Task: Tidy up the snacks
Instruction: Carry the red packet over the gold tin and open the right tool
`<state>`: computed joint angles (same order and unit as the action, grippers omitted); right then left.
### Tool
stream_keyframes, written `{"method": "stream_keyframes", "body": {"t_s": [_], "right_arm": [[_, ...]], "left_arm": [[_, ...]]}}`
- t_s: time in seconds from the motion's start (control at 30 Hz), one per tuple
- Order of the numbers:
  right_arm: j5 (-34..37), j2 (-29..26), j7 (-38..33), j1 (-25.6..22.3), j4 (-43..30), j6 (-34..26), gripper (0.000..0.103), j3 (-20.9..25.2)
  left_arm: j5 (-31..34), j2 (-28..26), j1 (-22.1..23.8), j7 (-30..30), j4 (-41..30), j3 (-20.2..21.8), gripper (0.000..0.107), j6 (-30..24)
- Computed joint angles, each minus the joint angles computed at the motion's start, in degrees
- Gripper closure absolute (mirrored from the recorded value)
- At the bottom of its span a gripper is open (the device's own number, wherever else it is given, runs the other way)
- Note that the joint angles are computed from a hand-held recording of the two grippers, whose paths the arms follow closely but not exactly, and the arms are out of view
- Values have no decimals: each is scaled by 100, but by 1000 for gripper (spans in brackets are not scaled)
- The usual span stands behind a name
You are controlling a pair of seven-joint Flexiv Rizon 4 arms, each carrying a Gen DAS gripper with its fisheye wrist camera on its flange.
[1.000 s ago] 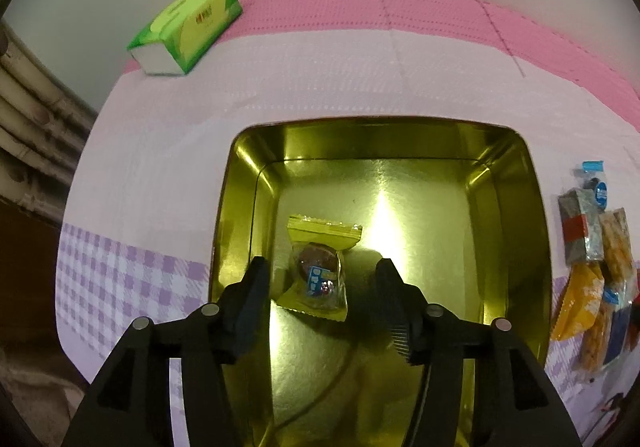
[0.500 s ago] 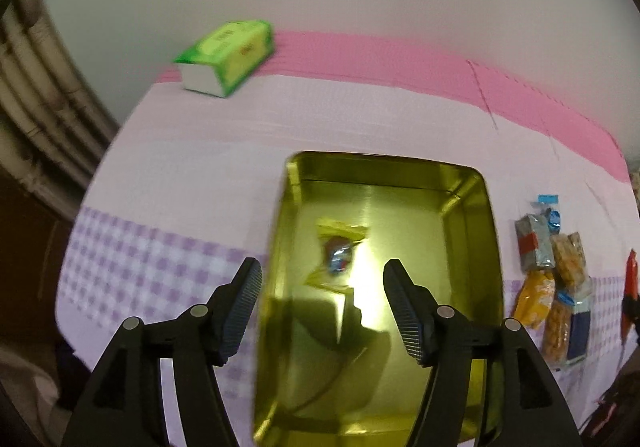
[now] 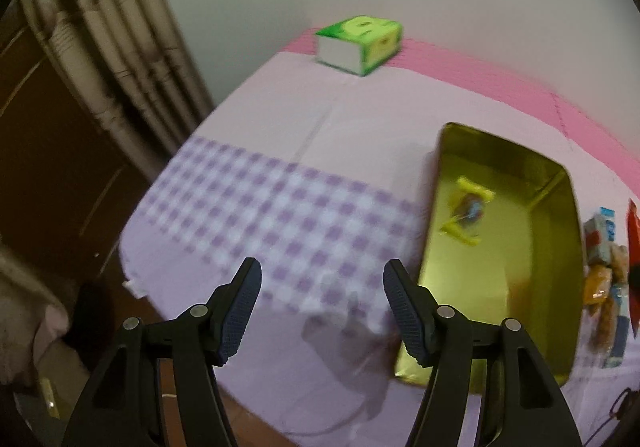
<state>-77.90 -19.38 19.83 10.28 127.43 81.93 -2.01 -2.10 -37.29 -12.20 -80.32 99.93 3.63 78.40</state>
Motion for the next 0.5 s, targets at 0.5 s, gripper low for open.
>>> {"method": "stream_keyframes", "body": {"t_s": [0.5], "right_arm": [[3345,-1793,-2987,608,-2015,-774,63,926]], "left_arm": [[-384,-58,385,-329,236,-77,42,-47]]}}
